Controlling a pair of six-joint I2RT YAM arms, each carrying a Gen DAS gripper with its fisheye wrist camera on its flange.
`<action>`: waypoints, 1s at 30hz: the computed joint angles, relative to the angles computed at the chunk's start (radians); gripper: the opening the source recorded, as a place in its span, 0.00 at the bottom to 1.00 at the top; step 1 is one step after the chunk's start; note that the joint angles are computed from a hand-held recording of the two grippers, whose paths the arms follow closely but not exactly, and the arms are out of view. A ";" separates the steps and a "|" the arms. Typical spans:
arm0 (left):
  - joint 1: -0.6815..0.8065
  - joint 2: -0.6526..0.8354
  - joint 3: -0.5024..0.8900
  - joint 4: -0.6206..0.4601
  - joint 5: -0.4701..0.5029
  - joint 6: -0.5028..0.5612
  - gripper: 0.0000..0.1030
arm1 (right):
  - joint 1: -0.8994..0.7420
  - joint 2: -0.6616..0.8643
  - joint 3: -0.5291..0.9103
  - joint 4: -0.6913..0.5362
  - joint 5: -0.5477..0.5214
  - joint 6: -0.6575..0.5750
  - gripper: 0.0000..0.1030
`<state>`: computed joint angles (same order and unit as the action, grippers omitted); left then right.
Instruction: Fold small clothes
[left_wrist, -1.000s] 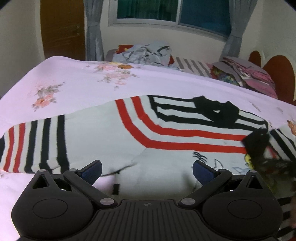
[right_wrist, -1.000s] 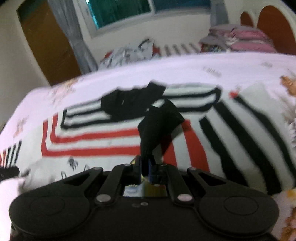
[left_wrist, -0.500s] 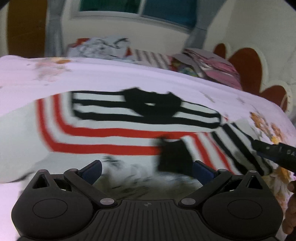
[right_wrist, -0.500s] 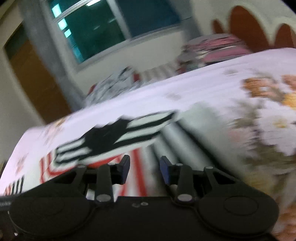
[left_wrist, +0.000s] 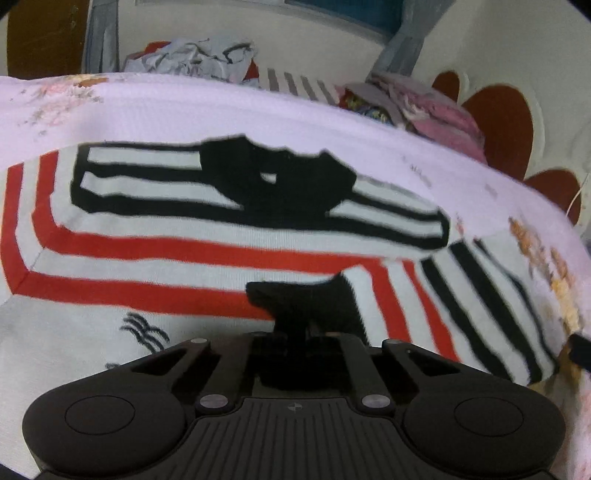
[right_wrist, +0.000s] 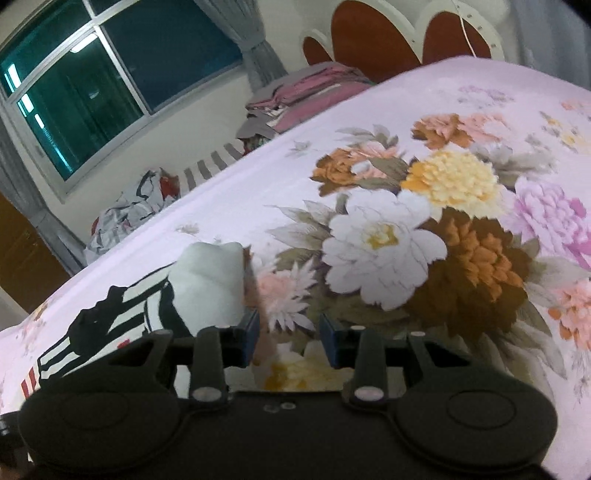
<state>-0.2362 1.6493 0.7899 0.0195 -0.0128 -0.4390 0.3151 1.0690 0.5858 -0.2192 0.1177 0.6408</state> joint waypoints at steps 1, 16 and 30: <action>0.005 -0.034 -0.018 0.013 -0.008 0.009 0.06 | 0.001 0.003 0.001 0.000 -0.003 -0.001 0.35; 0.178 -0.150 -0.161 0.062 -0.059 0.180 0.05 | 0.118 0.221 0.075 0.047 -0.071 -0.045 0.36; 0.254 -0.012 -0.130 0.163 0.059 0.170 0.03 | 0.012 0.339 0.192 0.112 -0.115 -0.171 0.37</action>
